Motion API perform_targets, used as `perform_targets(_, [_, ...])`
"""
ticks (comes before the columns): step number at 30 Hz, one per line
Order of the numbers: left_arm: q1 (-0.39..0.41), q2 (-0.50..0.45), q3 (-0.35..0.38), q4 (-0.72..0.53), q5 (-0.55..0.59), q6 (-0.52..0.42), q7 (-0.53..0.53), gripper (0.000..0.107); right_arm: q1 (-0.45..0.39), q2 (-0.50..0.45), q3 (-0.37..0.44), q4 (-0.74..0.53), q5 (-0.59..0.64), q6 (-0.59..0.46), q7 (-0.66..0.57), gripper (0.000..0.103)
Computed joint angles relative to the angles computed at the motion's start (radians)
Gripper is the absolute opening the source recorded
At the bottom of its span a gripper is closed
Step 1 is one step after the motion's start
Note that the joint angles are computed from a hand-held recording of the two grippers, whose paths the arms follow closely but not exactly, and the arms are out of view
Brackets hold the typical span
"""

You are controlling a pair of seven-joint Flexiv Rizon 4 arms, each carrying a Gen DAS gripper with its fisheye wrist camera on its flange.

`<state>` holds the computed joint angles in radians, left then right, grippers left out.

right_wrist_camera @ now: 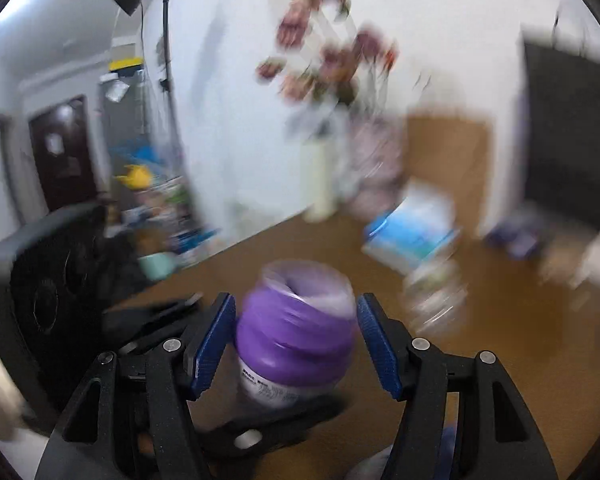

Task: Flip cup upright
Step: 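Grasp the bottle with the right tool, cap up, while the left tool holds it, then lower the bottle upright onto the table with the right tool and open it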

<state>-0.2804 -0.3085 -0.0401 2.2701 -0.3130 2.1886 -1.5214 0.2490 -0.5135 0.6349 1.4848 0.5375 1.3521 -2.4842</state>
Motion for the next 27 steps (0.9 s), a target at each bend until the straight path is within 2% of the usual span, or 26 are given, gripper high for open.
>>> perform_targets(1, [0.01, -0.009, -0.011, -0.009, 0.02, 0.013, -0.015, 0.06, -0.006, -0.003, 0.007, -0.01, 0.009, 0.001, -0.01, 0.068])
perform_targets(2, [0.013, -0.012, -0.015, -0.014, 0.031, 0.016, -0.02, 0.06, -0.041, -0.004, 0.031, -0.032, 0.048, -0.062, -0.052, 0.068])
perform_targets(3, [0.005, -0.02, -0.016, -0.023, 0.036, 0.028, -0.015, 0.06, -0.06, -0.004, 0.045, -0.035, 0.061, -0.073, -0.07, 0.068])
perform_targets(6, [-0.014, -0.036, -0.021, -0.043, 0.029, 0.025, 0.0, 0.06, -0.043, 0.017, -0.006, -0.003, 0.062, -0.053, -0.059, 0.068])
perform_targets(8, [-0.032, -0.056, -0.026, -0.058, 0.03, 0.024, 0.011, 0.06, -0.066, 0.029, -0.017, 0.0, 0.093, -0.101, -0.034, 0.068])
perform_targets(12, [-0.147, -0.097, 0.0, -0.085, -0.099, 0.018, 0.096, 0.06, -0.159, 0.046, -0.021, -0.017, 0.225, -0.264, -0.026, 0.068])
perform_targets(14, [-0.22, -0.121, 0.024, -0.096, -0.21, 0.056, 0.147, 0.059, -0.202, 0.056, -0.03, -0.018, 0.292, -0.33, -0.026, 0.068])
perform_targets(15, [-0.229, -0.125, 0.023, -0.096, -0.226, 0.066, 0.155, 0.059, -0.226, 0.063, -0.031, -0.018, 0.328, -0.361, -0.037, 0.069])
perform_targets(17, [-0.253, -0.136, 0.019, -0.104, -0.282, 0.095, 0.18, 0.059, -0.264, 0.075, -0.038, -0.017, 0.393, -0.418, -0.052, 0.084])
perform_targets(19, [-0.247, -0.145, 0.0, -0.109, -0.278, 0.142, 0.175, 0.059, -0.285, 0.082, -0.053, -0.016, 0.43, -0.486, -0.056, 0.087])
perform_targets(22, [-0.273, -0.17, -0.008, -0.138, -0.299, 0.186, 0.248, 0.06, -0.265, 0.075, -0.096, -0.03, 0.413, -0.589, -0.029, 0.087])
perform_targets(23, [-0.273, -0.176, -0.015, -0.146, -0.298, 0.19, 0.266, 0.06, -0.265, 0.065, -0.107, -0.042, 0.421, -0.626, -0.024, 0.084])
perform_targets(24, [-0.282, -0.182, -0.017, -0.157, -0.312, 0.185, 0.29, 0.06, -0.269, 0.048, -0.116, -0.062, 0.439, -0.672, -0.015, 0.078])
perform_targets(25, [-0.319, -0.198, -0.011, -0.177, -0.392, 0.189, 0.349, 0.06, -0.264, 0.038, -0.13, -0.072, 0.455, -0.682, 0.003, 0.07])
perform_targets(27, [-0.341, -0.199, -0.017, -0.206, -0.501, 0.127, 0.436, 0.061, -0.262, 0.014, -0.155, -0.094, 0.485, -0.723, 0.018, 0.07])
